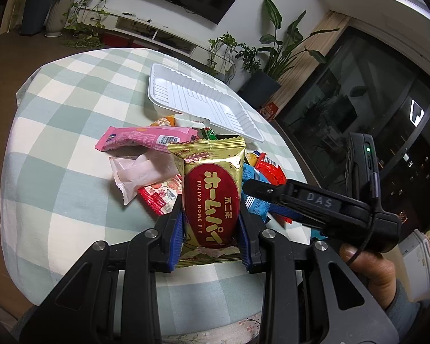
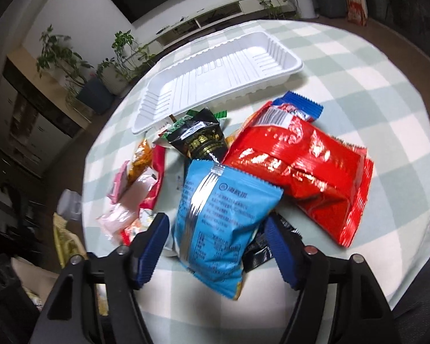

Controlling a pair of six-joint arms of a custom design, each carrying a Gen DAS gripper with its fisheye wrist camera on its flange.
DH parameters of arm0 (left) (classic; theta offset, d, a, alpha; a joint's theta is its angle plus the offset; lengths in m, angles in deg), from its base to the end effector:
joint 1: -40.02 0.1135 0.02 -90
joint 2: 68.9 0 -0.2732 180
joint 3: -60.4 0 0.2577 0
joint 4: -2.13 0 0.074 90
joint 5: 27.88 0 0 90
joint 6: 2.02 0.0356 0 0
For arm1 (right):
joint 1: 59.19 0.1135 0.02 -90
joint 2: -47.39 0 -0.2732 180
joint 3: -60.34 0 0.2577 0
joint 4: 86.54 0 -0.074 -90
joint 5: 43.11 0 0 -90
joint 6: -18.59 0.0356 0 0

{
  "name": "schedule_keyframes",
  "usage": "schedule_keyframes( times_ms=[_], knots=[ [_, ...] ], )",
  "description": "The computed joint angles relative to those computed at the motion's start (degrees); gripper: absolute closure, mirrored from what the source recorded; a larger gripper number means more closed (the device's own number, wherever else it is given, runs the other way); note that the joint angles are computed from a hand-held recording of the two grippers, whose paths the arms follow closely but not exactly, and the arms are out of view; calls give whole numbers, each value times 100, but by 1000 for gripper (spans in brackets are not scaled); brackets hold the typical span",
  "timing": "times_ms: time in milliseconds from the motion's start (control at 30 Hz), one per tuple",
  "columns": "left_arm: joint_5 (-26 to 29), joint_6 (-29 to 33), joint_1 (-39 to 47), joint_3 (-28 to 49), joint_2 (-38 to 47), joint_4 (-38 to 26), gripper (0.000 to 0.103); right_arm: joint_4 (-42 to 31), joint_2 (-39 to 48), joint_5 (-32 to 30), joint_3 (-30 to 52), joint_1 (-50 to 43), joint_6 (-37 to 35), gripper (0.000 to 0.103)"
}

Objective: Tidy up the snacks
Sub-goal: 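Lift the gold packet with the left gripper while the right gripper grasps the blue packet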

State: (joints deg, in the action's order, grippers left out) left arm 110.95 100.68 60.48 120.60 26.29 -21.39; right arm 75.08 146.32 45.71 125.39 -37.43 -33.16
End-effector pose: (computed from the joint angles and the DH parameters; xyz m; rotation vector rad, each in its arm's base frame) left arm 0.2967 0.0821 0.1547 0.1362 2.2842 -0.8049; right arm 0.3187 0.1280 0.1531 0.3559 2.5182 0.4574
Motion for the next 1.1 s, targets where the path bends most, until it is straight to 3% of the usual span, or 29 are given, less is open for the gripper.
schedule_keyframes(
  times_ms=[100, 267, 500, 1100],
  knots=[
    [8, 47, 7, 13, -5, -54, 73, -95, 185, 407, 185, 177, -199, 29],
    [44, 56, 28, 45, 26, -77, 73, -144, 444, 484, 376, 228, -354, 29],
    [-3, 122, 7, 64, 39, -116, 73, 29, 484, 678, 343, 350, -762, 50],
    [-14, 160, 16, 44, 36, -123, 73, 648, -645, 415, -706, 71, -648, 74]
  ],
)
